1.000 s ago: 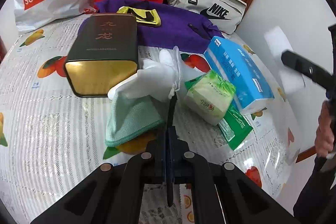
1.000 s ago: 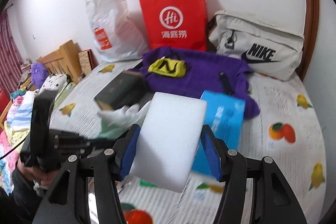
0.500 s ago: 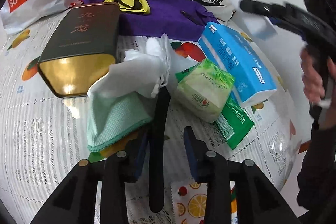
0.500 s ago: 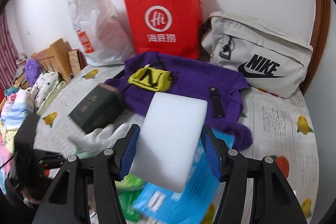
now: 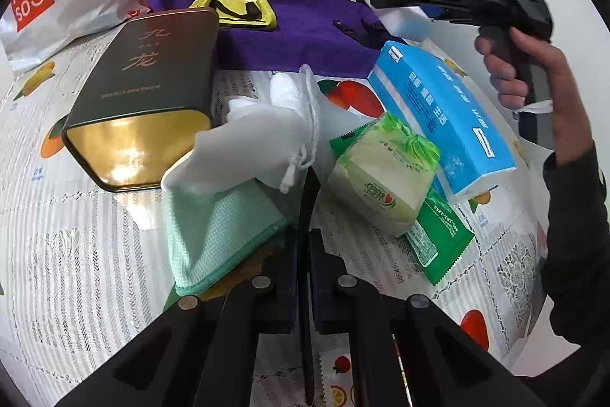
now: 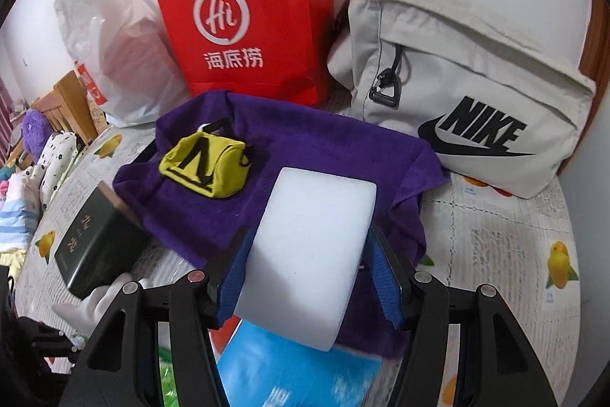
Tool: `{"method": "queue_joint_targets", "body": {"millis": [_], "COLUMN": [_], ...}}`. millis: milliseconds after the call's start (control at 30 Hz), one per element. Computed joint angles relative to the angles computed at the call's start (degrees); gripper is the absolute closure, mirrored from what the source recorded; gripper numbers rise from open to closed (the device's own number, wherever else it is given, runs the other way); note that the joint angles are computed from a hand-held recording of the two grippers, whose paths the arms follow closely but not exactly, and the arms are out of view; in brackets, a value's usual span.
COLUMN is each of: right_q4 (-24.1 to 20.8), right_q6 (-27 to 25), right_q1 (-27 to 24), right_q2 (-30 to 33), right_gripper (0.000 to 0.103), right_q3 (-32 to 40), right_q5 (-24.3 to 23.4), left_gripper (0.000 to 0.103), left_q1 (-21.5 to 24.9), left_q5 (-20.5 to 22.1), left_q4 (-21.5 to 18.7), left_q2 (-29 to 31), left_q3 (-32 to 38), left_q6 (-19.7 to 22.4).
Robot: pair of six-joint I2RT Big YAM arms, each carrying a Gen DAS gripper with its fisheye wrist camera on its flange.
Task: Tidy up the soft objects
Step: 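Carry the white sponge with the right tool and lower it onto the purple towel, then open the right tool to release the sponge on the towel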
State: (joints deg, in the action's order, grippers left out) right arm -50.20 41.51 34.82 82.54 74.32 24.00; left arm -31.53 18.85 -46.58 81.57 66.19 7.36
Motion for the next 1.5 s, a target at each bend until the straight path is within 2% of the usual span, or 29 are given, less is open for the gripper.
{"method": "queue_joint_targets", "body": {"millis": [433,633,733,800,867,1133,1367,1433,1500], "right_q4": [0.2,-0.4,-0.8,-1.2,-1.9,-4.3,-7.5,-8.0,-8.4], "right_q6": [-2.9,-3.7,-4.1,-4.3,-4.2,-1.3,2.8,4.6,6.5], "right_q1": [-4.2,-5.2,-5.6,-5.5,-5.0,-2.4,4.2,5.9,7.7], "right_q2": [3.1,4.2,4.1,4.1,4.0,0.7,-4.7,-6.1,-7.0], "right_gripper": [0.044,0.042,0.038,0.028,0.022,0.022,0.022,0.022,0.022], "right_q3": [0.4,1.1,1.0,1.0,1.1,0.9,-0.2,-1.0,-1.7], "right_q5": [-8.3,-9.5,-11.1,-10.5,-9.2,-5.1,0.9,2.2,2.9], "left_gripper": [0.098,0.098,0.098,0.098,0.098,0.099,0.097,0.085,0.076], "left_q1": [4.2,4.0,4.2,4.3,4.5,4.7,3.4,2.0,0.5], "left_q5": [6.5,6.8,7.4,7.5,7.8,9.2,6.6,4.5,2.1], "left_q4": [-2.4,-2.6,-2.4,-2.4,-2.4,-2.8,-3.4,-4.3,-3.6], "left_q2": [-1.1,-0.6,-0.7,-0.5,-0.6,-0.9,-0.7,-0.3,-0.3], "left_q3": [0.8,1.2,1.0,1.2,1.0,0.4,0.6,1.0,0.7], "left_q6": [-1.1,-1.7,-2.3,-2.5,-2.6,-1.8,-1.3,-0.5,-0.3]}}
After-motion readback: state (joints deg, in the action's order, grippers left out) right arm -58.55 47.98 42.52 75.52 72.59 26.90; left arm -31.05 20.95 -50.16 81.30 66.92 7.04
